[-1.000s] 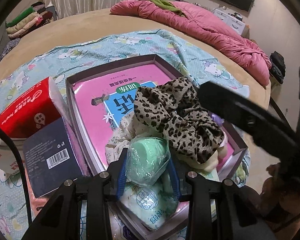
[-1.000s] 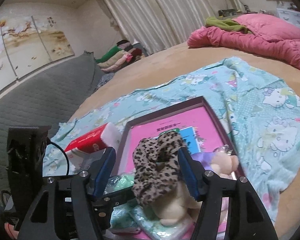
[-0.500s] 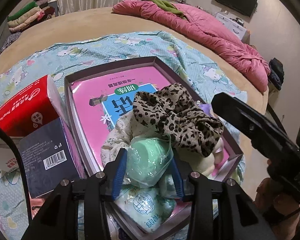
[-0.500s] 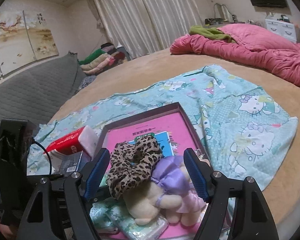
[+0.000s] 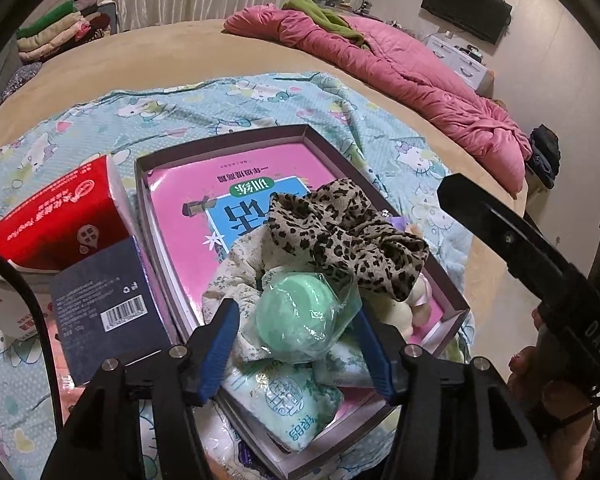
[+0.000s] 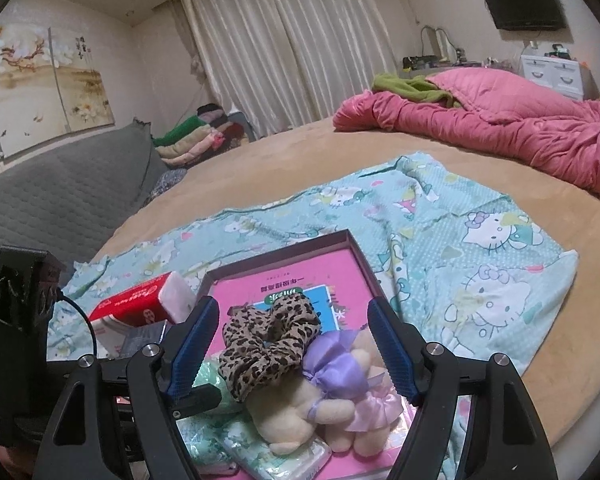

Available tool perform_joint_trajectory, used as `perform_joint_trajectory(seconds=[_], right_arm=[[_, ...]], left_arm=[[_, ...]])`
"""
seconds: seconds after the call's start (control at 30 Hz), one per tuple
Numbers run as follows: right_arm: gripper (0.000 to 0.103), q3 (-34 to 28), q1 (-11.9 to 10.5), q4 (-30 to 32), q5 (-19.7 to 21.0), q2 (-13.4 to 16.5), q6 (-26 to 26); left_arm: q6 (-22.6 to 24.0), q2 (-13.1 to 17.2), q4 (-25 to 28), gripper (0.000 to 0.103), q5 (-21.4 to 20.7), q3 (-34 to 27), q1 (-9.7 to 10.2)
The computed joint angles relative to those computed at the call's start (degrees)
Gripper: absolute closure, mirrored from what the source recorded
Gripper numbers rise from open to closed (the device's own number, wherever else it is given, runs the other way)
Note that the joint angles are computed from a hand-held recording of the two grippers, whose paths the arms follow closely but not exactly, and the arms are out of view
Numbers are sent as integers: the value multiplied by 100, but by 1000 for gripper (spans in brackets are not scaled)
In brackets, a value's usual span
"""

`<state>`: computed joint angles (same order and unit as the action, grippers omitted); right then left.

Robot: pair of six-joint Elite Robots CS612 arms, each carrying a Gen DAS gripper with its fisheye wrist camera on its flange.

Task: Organize soft objects
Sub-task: 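Lower the scrunchie and green ball onto the tray and open both tools, then move both open tools back to the remaining items beside the tissue box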

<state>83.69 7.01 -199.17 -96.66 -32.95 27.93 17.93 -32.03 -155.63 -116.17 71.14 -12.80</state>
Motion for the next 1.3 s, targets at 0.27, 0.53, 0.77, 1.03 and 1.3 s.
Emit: perform_joint_trajectory(seconds=[0.27,0.53,0.77,1.03,1.3], right_arm=[[24,25,56,32,-127,-51,-88],[24,-8,119,120,-280,-66,-226],[24,-68,211,195,-636,-78,-392],[18,-103,272,217,-605,-131,-513],[13,-133,375,36,-356,-207,-883]], left_arm=[[-53,-98,-171,38,38,131,46],[-193,-164,-312,28,92,188,103],[-184,-234,-504,25,104,305,147],[-236,-301,-776,23,110,402,239],[-416,-348,-930,23,164,392,392]])
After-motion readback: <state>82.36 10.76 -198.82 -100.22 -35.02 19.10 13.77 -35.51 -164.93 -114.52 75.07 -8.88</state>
